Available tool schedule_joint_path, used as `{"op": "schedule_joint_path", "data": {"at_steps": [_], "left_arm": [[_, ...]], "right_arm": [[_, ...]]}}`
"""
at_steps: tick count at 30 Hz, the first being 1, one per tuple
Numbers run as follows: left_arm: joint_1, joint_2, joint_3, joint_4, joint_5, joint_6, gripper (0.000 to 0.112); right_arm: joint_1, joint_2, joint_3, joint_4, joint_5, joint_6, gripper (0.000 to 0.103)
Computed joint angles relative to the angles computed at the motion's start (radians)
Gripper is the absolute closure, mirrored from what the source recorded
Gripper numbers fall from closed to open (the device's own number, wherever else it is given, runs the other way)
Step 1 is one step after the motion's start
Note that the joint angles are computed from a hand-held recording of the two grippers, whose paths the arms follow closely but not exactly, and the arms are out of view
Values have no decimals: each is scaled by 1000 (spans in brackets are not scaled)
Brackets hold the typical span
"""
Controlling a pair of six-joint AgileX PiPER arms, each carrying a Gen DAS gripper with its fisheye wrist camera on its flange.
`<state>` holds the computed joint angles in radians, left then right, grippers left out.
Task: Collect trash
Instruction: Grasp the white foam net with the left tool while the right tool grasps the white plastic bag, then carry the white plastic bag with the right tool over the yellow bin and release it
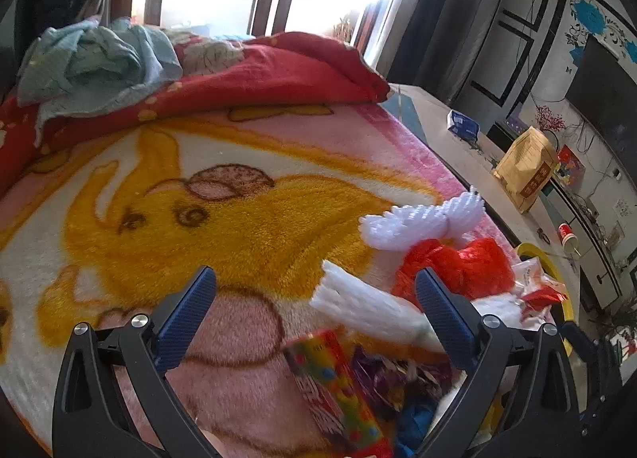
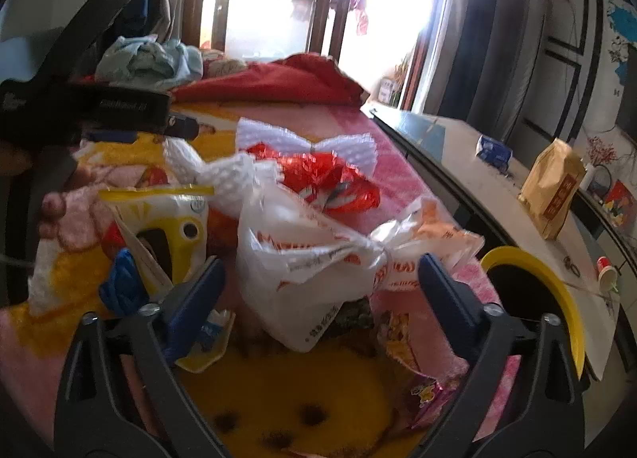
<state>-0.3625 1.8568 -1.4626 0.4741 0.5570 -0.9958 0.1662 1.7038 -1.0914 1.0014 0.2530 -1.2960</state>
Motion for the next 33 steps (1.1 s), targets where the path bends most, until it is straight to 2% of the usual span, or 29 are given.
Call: {"op": "schedule_joint_path", "data": {"at_steps": [2, 4, 5, 7, 13, 14, 18, 20, 26, 30, 33], "left_arm": [[44, 5, 13, -163, -74, 147, 16], [73, 21, 8, -324, -117, 289, 20], [78, 28, 2, -371, -116, 332, 25], [86, 46, -15, -429, -102, 391, 42], [106, 31, 30, -658, -150, 598, 72], [103, 28, 34, -666, -155, 605, 73], [81, 3, 57, -626, -189, 564, 97], [78, -24, 76, -621, -205, 565, 99], [21, -98, 96, -442, -245, 418, 102], [-22, -138, 71, -288, -236, 295, 103], [-52, -137, 17, -230, -207, 254, 104]], "right_arm": [[-9, 18, -23, -74, 37, 76, 28], [-16, 31, -38, -91, 66, 93, 36], [-15, 32, -36, -92, 65, 95, 39], [-18, 28, -31, -65, 71, 71, 45], [-40, 19, -39, -79, 115, 105, 53], [-46, 18, -41, -73, 121, 101, 54], [-66, 4, -46, -62, 135, 104, 56], [-79, -9, -42, -31, 140, 85, 57], [-131, -40, -57, 20, 193, 67, 57], [-168, -51, -68, 56, 222, 40, 57], [-195, -56, -80, 78, 238, 30, 57]]}}
